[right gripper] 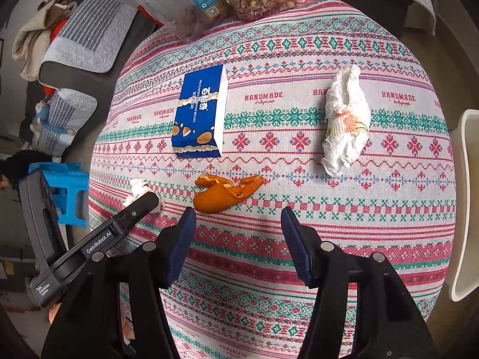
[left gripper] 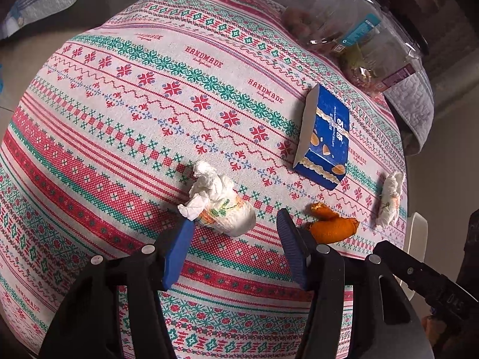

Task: Collect trash
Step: 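Grasp the small white tissue wad with the left tool while the right tool grasps the orange peel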

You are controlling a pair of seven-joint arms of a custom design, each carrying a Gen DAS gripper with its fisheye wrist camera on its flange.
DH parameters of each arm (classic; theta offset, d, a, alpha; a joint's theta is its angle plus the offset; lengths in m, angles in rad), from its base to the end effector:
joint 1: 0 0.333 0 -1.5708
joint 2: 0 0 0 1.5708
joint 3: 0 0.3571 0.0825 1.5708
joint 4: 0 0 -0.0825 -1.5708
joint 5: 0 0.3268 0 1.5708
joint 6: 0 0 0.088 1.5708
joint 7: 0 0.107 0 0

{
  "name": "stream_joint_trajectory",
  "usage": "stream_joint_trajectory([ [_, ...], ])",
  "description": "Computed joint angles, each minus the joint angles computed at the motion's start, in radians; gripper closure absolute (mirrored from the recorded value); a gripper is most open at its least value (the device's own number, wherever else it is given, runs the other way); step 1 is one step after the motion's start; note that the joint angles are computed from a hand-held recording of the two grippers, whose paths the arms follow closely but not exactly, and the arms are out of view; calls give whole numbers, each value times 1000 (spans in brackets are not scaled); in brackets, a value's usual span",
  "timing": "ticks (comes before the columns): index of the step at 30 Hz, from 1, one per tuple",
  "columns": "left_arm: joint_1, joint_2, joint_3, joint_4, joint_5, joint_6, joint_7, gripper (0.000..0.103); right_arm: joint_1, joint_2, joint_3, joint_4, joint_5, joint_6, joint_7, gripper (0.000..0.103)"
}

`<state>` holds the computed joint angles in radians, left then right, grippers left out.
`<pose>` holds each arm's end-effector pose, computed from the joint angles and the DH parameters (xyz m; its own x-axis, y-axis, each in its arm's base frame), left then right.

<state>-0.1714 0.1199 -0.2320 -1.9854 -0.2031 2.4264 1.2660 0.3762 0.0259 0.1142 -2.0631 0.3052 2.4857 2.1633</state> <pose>0.5213 -0.2170 0.5102 0.0048 -0.9595 0.2818 -0.9713 -0.0714 -0.2268 0.4763 0.2521 0.5329 -0.2449 -0.8755 -0.4166 -0.9324 0.3304 -0.1463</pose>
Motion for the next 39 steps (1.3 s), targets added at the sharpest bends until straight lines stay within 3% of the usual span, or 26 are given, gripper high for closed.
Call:
stream_joint_trajectory([
  [2,-4,9,3,2,24,8,-20,64,4,19,2,8,-5,8,9,47],
  [8,2,9,-1,-3,18,58,-8,69,15,61,2,10,11,50,28,47],
  [14,8,1,-2,3,9,72,21,70,30,97,1,28,15,94,34,53],
  [17,8,-7,0,-3,14,75,27,69,45,113,-10,41,-48,91,74,60],
  [19,10,-16,2,-9,5,73,31,69,48,117,-11,52,-73,90,74,77],
  [21,12,-26,4,-15,0,79,36,69,49,120,-12,62,-81,88,73,85],
  [25,4,-46,5,-27,0,92,40,69,43,104,-7,59,-63,91,43,91],
  [39,-28,-66,-1,-8,-15,103,58,69,17,6,-6,7,-69,111,13,92],
])
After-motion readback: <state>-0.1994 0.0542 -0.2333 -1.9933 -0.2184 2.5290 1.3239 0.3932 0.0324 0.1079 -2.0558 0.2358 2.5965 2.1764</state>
